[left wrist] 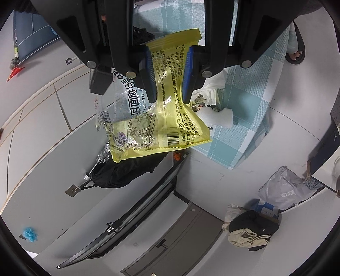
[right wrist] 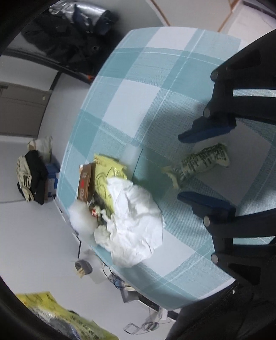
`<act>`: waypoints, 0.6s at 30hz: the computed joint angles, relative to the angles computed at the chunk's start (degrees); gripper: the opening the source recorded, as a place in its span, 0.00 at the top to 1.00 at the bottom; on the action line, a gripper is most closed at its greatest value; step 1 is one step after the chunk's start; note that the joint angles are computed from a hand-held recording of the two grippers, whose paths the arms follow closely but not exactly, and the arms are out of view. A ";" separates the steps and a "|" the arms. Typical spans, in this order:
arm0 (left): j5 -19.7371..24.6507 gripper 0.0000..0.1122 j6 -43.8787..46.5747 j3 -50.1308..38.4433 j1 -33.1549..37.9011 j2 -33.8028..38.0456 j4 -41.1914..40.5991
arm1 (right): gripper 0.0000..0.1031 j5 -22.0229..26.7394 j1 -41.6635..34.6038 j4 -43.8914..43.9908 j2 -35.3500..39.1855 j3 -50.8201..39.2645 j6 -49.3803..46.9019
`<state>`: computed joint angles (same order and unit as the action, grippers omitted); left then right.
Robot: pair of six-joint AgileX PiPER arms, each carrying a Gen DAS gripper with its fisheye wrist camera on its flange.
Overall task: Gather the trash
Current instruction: 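Lift the yellow wrapper with the left gripper while the right gripper grasps the small clear wrapper piece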
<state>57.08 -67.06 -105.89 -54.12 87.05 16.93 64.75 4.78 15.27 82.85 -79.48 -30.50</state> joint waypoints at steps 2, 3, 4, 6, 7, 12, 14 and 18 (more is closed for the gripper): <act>0.51 0.83 -0.54 -0.02 -0.12 -0.03 0.86 | 0.70 0.34 -0.73 0.64 0.36 -0.03 -0.57; 0.31 0.83 -0.44 0.13 0.15 -0.12 0.36 | 0.70 -0.07 -0.89 0.48 0.19 0.22 -0.58; -0.16 0.83 -0.49 0.55 0.44 -0.32 -0.13 | 0.70 0.03 -1.24 0.87 0.36 0.09 -0.71; 0.69 0.83 -0.51 0.08 0.43 0.02 -0.04 | 0.73 1.27 -2.55 2.55 1.07 -0.83 -0.19; 0.83 0.83 -0.47 -0.06 0.33 0.14 0.06 | 0.75 1.83 -3.01 3.04 1.05 -1.05 0.23; 4.30 0.83 0.18 -3.43 -1.14 2.24 1.90 | 0.83 2.65 -3.75 3.44 1.20 -2.10 1.25; 4.95 0.83 0.61 -4.01 -1.32 2.68 1.99 | 0.84 2.73 -4.11 3.59 1.15 -2.17 0.64; 5.54 0.83 0.54 -4.25 -1.47 2.84 2.43 | 0.84 3.40 -6.06 5.25 0.65 -2.10 -0.09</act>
